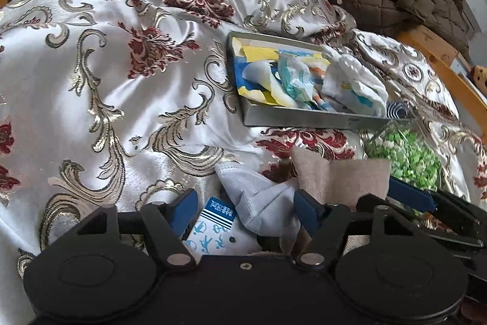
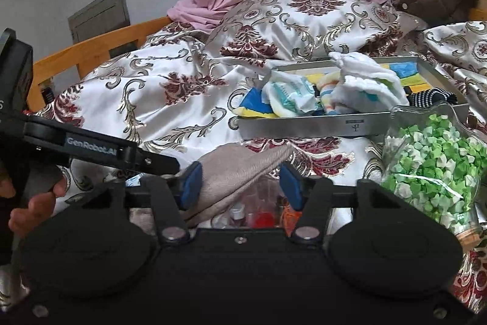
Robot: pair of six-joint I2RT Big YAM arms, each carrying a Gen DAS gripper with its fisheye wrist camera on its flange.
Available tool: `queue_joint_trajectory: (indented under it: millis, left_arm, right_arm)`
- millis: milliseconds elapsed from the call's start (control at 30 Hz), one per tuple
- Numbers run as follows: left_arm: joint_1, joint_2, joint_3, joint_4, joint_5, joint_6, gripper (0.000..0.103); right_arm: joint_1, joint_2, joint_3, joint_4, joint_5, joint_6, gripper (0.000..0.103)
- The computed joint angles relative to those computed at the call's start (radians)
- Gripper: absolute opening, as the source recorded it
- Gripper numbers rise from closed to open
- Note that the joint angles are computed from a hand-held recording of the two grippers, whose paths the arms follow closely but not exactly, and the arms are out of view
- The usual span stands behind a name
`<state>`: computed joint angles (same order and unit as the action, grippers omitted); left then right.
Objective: Organize soft objects
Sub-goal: 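Move the left gripper to the grey cloth while the right gripper approaches the beige pouch, then close the left gripper on the grey cloth while the right gripper grasps the beige pouch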
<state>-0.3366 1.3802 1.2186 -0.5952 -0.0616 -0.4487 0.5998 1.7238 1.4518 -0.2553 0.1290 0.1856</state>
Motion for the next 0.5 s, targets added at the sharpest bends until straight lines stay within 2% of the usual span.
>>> queue_joint_trajectory:
  millis: [33, 267, 333, 500]
  left_arm:
    - [-0.002, 0.001, 0.001, -0.002, -0.001, 0.007, 0.068]
    - [-0.005, 0.000, 0.000, -0.003, -0.010, 0.006, 0.065]
    - [-0.006, -0.001, -0.001, -0.003, -0.015, 0.006, 0.061]
    - [0.001, -0.006, -0.005, 0.001, -0.026, 0.001, 0.047]
  right_arm:
    - [0.002, 0.000, 0.000, -0.001, -0.004, -0.005, 0.035]
    - [0.006, -0.006, -0.013, 0.005, 0.003, 0.004, 0.022]
    - [0.000, -0.015, -0.025, 0.010, -0.012, 0.002, 0.017]
    - [0.003, -0.019, -0.034, 0.023, -0.013, -0.018, 0.011]
